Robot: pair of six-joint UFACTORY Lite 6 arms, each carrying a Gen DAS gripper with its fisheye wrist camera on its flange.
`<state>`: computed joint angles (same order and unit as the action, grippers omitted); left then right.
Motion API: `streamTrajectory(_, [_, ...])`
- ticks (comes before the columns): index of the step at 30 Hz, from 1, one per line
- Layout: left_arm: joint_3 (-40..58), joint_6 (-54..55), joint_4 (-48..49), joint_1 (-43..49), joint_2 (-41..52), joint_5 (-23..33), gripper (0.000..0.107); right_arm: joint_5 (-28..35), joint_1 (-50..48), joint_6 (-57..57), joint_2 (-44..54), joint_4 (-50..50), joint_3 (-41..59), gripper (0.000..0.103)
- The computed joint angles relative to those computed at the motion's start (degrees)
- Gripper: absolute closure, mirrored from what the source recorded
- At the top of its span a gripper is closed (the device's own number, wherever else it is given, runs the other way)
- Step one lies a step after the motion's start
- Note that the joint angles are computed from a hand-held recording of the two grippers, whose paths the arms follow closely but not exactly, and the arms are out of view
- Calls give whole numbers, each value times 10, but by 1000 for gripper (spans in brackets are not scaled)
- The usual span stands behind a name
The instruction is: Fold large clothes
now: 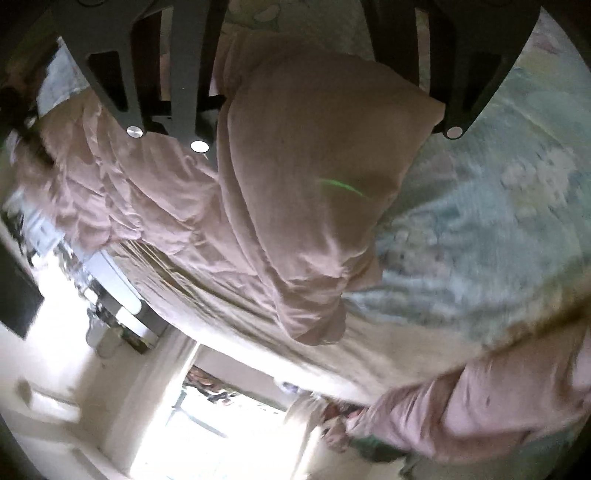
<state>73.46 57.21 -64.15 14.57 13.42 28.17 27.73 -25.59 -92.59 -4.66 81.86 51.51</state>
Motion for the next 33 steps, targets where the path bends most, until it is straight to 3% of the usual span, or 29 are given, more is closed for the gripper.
streamTrajectory(4, [-38,12,5,-3,-65,2,70,-29,44,-30,-132,-16,-64,77])
streamTrajectory(10, [-97,5,26,5,-145,8,70,79,-38,-33,-225,-61,-116,78])
streamTrajectory(27, [-247,60,37,25,-304,20,70,283,-241,-41,-305,-127,-162,78])
streamTrajectory(33, [-296,53,63,15,-338,-11,70,262,-254,-16,-303,-137,-190,77])
